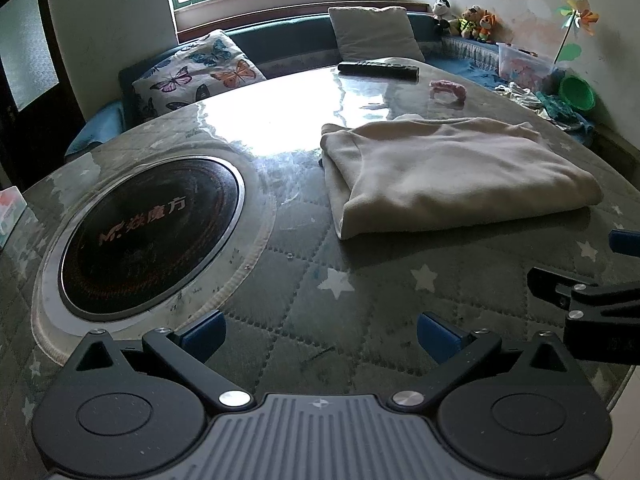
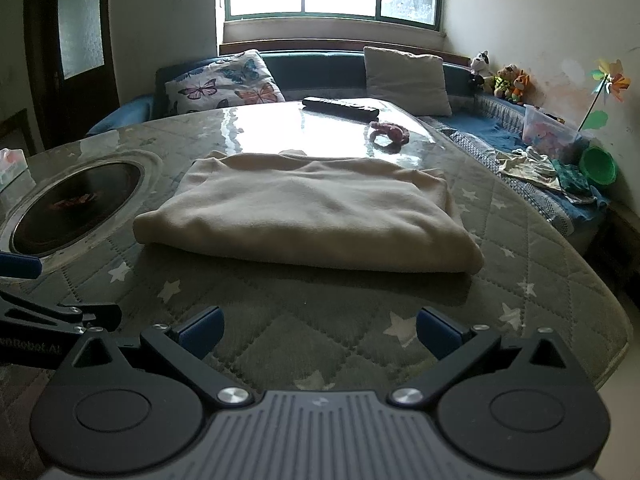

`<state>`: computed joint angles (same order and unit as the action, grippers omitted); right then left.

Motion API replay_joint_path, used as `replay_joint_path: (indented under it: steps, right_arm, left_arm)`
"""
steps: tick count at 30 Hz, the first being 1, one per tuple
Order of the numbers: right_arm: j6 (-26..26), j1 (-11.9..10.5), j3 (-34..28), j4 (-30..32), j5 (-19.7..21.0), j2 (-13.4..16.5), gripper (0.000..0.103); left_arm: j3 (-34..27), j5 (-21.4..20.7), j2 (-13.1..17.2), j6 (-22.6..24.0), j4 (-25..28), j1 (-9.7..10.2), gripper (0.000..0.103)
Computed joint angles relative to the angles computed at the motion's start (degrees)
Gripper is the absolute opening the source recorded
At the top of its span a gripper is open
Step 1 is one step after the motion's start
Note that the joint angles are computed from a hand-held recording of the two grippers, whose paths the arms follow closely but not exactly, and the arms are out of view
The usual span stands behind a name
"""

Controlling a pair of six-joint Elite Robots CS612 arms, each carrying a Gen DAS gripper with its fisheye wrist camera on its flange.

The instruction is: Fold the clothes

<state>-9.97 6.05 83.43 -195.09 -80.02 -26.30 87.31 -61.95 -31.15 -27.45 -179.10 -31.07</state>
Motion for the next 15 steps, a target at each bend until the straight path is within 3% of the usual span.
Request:
replay_joint_path:
  steps: [15]
  right_arm:
    - [0.2, 0.3, -2.2, 2.3, 0.0, 0.7, 0.103]
  left_arm:
    - [-1.8, -0.5, 0.6, 0.9, 1.7, 0.73, 0.103]
